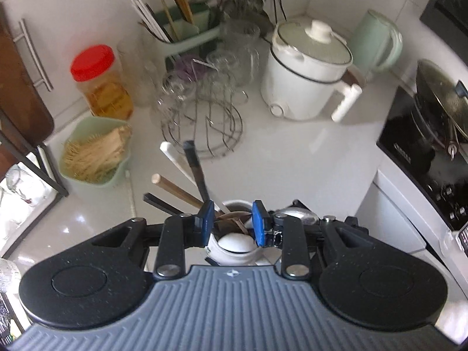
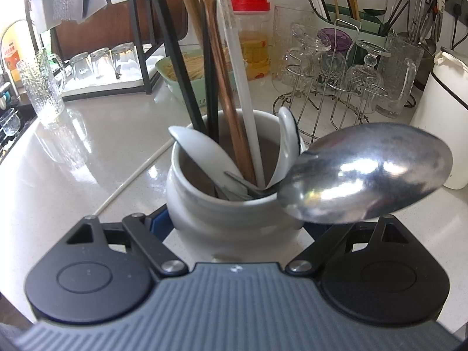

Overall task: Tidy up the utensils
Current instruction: 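Lower the copper spoon into the mug and open the left gripper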

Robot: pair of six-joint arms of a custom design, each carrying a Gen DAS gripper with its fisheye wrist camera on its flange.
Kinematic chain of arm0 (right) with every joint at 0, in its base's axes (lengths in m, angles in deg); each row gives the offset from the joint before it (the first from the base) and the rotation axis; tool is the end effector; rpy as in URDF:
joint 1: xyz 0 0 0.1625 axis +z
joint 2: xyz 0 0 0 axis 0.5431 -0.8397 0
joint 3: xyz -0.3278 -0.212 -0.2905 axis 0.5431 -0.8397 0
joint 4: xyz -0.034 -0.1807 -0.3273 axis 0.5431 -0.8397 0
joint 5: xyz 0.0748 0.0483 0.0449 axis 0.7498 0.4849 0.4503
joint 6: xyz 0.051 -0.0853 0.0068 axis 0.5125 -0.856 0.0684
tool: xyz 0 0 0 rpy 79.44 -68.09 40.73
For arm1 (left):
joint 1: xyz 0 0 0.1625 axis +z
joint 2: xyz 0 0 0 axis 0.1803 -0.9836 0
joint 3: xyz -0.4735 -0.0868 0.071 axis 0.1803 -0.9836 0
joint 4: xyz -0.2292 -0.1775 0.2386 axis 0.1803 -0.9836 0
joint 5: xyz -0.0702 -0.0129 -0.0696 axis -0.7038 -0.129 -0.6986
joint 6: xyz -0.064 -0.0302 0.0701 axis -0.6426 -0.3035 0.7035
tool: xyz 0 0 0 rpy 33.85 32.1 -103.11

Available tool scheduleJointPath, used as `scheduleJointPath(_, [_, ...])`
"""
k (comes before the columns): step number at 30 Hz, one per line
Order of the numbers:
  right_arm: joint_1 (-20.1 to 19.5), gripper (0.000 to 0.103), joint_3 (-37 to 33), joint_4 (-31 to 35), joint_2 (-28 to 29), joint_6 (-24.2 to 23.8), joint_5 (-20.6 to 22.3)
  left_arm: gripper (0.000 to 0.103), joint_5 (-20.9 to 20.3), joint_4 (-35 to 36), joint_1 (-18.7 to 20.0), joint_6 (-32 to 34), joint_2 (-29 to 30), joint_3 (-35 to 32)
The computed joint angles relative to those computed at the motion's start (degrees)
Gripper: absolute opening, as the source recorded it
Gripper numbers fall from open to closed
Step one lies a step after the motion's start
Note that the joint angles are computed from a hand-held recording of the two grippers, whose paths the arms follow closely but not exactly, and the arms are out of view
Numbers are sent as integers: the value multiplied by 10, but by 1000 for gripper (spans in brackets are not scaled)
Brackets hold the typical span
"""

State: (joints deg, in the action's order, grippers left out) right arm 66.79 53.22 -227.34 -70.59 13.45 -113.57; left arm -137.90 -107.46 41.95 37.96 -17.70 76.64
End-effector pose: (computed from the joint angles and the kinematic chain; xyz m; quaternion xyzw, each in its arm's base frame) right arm 0.2124 -0.7297 0.1515 0.2758 -0.8787 0.2580 0.2920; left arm -0.3908 -0.8098 0.2018 0.3022 0.9130 -0.1208 0.2461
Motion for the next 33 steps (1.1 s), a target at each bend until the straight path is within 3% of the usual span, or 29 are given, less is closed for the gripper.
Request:
scheduleJointPath(10, [-1,91,3,-5,0,-5,1,33,-21,92,15,-48,40,-79])
scheduleJointPath(17, [-1,91,4,-6,-1,-6,2,34,-3,77,15,-47,44,-75])
scheduleJointPath(19, [-1,91,3,-6,-1,-7,2,39,-3,73,16,-48,43,-75])
scheduleJointPath(20, [-1,91,3,-6,-1,-7,2,45,-1,66,16,-48,41,-71])
scheduleJointPath(33, [0,91,4,-11,1,-1,-2,46,13,-122,1,6,-40,81])
